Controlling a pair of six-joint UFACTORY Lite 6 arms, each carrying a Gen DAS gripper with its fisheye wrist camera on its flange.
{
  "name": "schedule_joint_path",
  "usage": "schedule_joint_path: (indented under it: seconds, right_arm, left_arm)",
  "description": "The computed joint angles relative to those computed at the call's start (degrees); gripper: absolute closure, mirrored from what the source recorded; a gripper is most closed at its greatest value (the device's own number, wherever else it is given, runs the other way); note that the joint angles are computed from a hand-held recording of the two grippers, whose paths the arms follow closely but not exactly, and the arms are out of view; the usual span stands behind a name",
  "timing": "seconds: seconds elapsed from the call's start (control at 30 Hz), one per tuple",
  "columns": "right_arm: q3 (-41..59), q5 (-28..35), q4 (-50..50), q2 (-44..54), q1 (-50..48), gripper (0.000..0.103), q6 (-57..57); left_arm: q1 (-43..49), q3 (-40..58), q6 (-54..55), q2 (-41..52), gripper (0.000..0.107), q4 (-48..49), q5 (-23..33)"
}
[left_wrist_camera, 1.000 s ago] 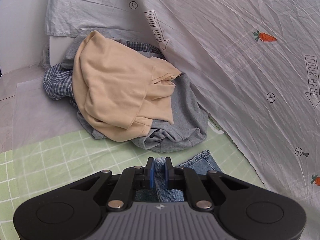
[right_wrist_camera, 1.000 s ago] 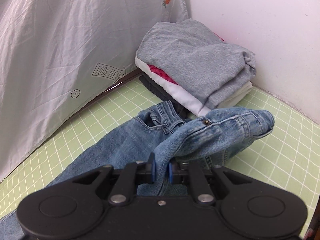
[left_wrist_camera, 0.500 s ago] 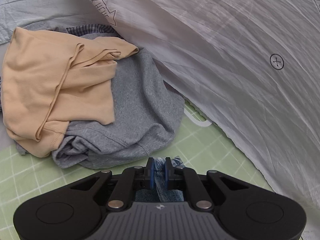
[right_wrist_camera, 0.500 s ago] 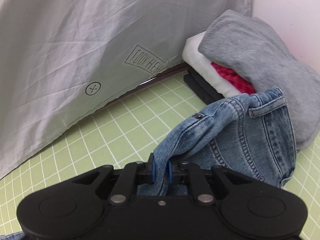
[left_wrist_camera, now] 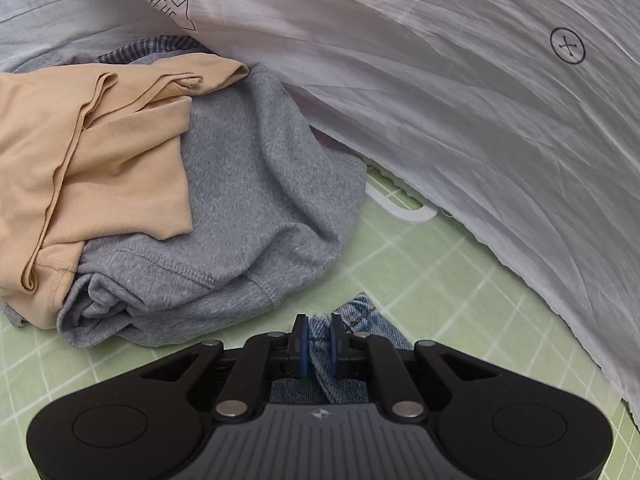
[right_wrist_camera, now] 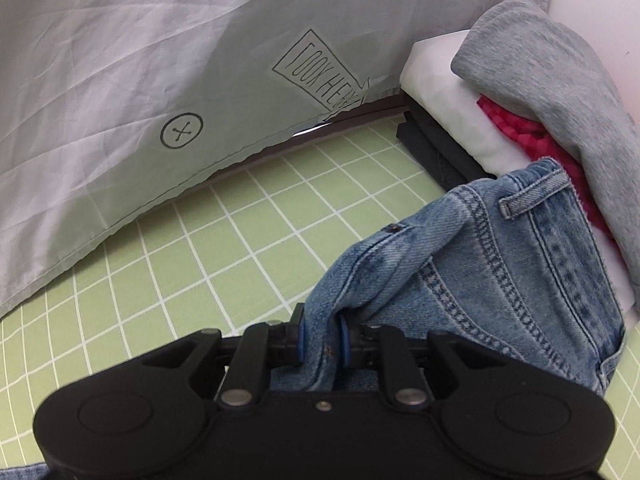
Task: Fold clothes
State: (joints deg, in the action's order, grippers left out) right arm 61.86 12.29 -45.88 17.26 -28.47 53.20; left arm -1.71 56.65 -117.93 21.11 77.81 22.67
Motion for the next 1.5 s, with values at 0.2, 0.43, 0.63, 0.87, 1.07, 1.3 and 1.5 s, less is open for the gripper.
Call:
schedule_joint_path:
  seconds: [0.2, 0.43, 0.63, 0.87, 1.07, 1.3, 1.5]
  right_arm:
    - [1.1, 0.76, 12.78, -0.66, -0.9, 0.081, -12.42]
    - [-1.19, 1.56, 16.0, -6.14, 0.82, 0.056, -15.63]
    - [-5.34, 3.03, 26.13, -12.67, 5.07, 0.04, -22.07]
    - [-9.94, 5.83, 38.3, -15.15, 12.64, 0.036, -26.61]
    - [-11.68, 7.6, 32.08, -13.89, 18.43, 0.047, -16.45]
    - [-12.04, 7.84, 26.21, -13.67, 18.55, 0.073, -11.11]
    - [-12.99, 6.34, 35.27, -14.86, 15.18, 0.087, -20.28]
  left_arm:
    - [-1.12, -3.18, 5.73, -6.27, 0.087, -3.07, 0.06]
    - [-7.16, -8.43, 16.39, -15.39, 0.065, -12.35, -1.66]
    - [-15.73, -7.63, 32.78, -15.66, 0.05, -35.59, -3.88]
    - [-22.87, 0.67, 40.58, -6.33, 0.044, -52.18, -1.91]
    - [-23.86, 6.73, 40.58, -1.1, 0.037, -54.42, 1.43]
    - [-23.61, 8.16, 36.26, -0.88, 0.086, -52.03, 5.44]
    - [-21.36, 4.68, 36.04, -4.47, 0.104, -54.26, 2.44]
